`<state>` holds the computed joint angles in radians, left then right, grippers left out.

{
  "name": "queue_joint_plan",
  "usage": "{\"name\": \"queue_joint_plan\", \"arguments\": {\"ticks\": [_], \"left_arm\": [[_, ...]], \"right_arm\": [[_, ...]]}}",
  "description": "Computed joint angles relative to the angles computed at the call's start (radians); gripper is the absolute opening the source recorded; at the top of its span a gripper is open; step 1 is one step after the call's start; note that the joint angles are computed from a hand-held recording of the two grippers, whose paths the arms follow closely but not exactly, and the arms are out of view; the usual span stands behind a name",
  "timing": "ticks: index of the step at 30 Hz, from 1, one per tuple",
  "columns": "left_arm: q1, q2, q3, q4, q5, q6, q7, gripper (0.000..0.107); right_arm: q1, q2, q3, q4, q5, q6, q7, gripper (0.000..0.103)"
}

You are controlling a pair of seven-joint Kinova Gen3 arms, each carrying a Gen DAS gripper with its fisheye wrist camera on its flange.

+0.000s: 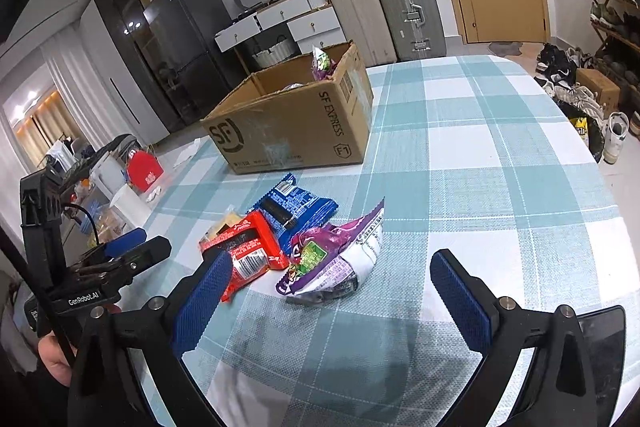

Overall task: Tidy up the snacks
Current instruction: 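Withdraw both tools from the box toward the remaining snacks, then grasp another purple-and-white snack bag with the right tool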

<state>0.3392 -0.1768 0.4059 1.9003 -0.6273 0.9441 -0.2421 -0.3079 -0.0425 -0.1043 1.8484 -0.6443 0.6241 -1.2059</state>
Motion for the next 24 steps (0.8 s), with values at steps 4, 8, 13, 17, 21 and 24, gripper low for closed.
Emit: {"name": "queue_joint_plan", "arguments": {"ticks": [4, 8, 13, 17, 21, 24], "left_arm": [[-0.002, 0.001, -0.007, 0.010, 0.009, -0.022, -0.006, 0.102], [0.002, 0.002, -0.015, 0.019, 0.024, -0.037, -0.019, 0.102], [-0.007, -0.003, -0.014, 0.030, 0.035, -0.057, -0.030, 0.102], [-0.008, -0.004, -0.021, 0.040, 0.062, -0.066, -0.044, 0.102], [-0.017, -0.019, -0.041, 0.064, 0.111, -0.115, -0.064, 0.102], [-0.031, -0.015, -0.034, 0.061, 0.126, -0.114, -0.080, 0.102]], "right_arm": [[-0.007, 0.013, -0.010, -0.011, 0.023, 0.001, -0.020, 0.101], [-0.010, 0.042, -0.020, -0.031, 0.066, 0.011, -0.067, 0.101], [0.015, 0.094, -0.027, -0.049, 0.015, 0.034, -0.059, 0.101], [0.027, 0.123, -0.041, -0.062, -0.001, 0.033, -0.048, 0.101], [0.037, 0.147, -0.053, -0.068, -0.019, 0.024, -0.056, 0.087], [0.043, 0.178, -0.063, -0.089, -0.016, 0.049, -0.065, 0.076]]}}
